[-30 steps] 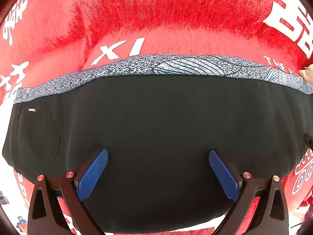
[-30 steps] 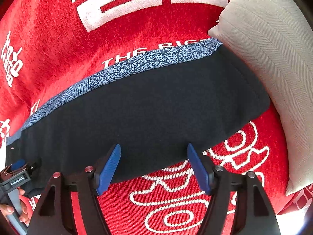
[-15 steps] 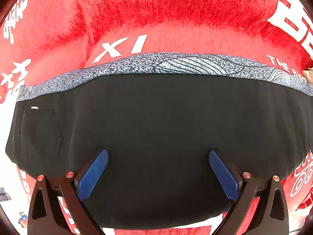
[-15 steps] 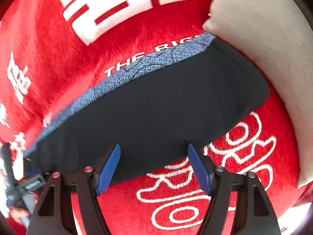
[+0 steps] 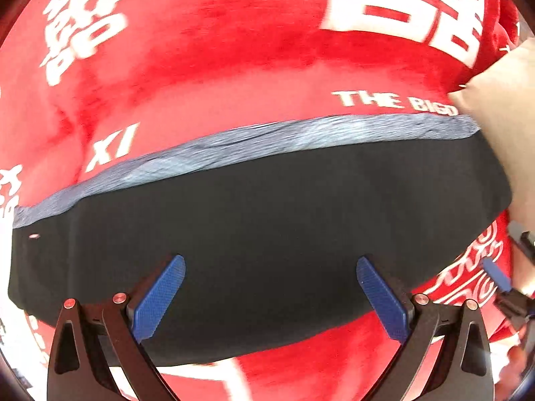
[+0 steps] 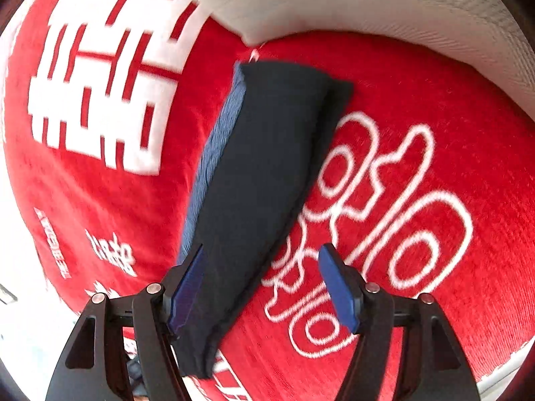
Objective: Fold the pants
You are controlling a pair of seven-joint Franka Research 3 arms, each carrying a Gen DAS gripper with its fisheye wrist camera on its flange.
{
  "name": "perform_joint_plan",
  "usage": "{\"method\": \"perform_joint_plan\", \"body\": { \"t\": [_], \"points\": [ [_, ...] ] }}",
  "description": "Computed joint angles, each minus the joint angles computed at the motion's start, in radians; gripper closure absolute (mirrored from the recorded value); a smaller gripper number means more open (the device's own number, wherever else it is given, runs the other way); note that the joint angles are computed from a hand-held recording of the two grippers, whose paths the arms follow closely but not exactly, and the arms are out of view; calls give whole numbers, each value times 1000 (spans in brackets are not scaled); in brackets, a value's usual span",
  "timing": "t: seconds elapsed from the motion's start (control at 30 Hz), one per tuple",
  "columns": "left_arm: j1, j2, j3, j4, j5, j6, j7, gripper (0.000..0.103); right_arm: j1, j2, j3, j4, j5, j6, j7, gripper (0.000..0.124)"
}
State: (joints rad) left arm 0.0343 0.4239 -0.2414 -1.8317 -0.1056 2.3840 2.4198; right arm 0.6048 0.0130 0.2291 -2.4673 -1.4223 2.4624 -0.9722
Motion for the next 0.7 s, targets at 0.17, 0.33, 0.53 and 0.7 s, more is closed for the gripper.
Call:
{"method": "perform_joint_plan", "body": {
  "t": [0.17, 0.33, 0.53, 0.7],
  "points": [
    [-31, -44, -27, -83, -27, 70, -19, 0, -14, -23, -6, -21, 10, -9, -25, 52],
    [-66, -46, -24, -122, 6, 116, -63, 0, -4, -22, 9, -39, 20, -75, 49, 52],
    [-61, -44, -36, -127, 15, 142, -50, 0, 14, -28, 22, -41, 67, -127, 26, 53],
    [-55, -60, -43, -143, 4, 151, -27, 0, 8, -25, 10, -56, 21, -165, 76, 53]
  ]
}}
